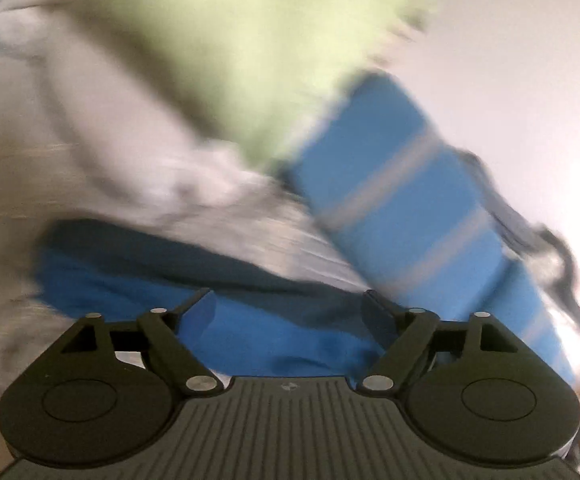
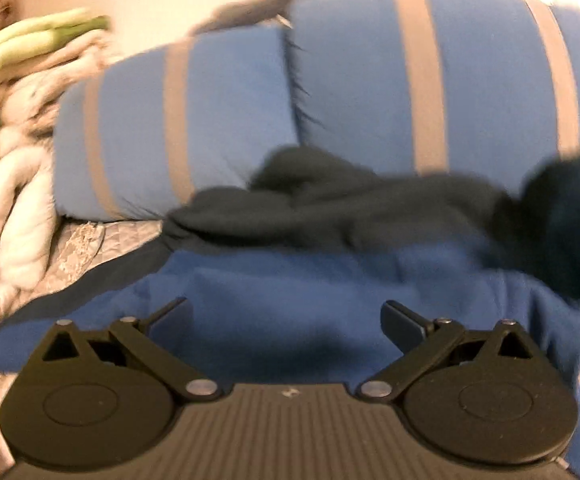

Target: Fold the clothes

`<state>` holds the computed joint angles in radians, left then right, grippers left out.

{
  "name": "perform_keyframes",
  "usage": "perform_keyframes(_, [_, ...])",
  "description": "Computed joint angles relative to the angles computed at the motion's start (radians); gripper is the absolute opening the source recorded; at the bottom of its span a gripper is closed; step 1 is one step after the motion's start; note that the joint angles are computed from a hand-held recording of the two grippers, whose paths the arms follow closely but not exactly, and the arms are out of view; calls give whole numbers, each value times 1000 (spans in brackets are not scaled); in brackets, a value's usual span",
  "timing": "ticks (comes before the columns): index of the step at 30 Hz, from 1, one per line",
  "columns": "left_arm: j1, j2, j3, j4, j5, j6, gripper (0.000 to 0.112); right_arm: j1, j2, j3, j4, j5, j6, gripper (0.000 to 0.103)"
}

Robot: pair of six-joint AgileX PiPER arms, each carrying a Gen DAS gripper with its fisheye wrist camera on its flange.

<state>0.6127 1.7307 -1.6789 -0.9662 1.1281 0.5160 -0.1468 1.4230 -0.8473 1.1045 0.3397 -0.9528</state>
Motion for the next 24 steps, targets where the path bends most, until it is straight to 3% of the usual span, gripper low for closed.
perform_keyframes(2, [-90,-68,43,4,-37,31,81,-51,-23,10,-13,25,20,103])
perform_keyframes(7, [-450,-141,95,157,-248,17,82,-175,-68,54,125,70,-160,103])
perform_keyframes(15, [-936,65,-65,394,-462,-234,82,-355,-59,79,158,83,-219,103])
perform_keyframes(19, [-1054,170,-71,351,-544,-198,82,-413,-31,71,226,28,-305,103])
perform_keyframes(24, [-1089,242,-49,340,-530,-128,82,-498,48,8,231,73,-271,103])
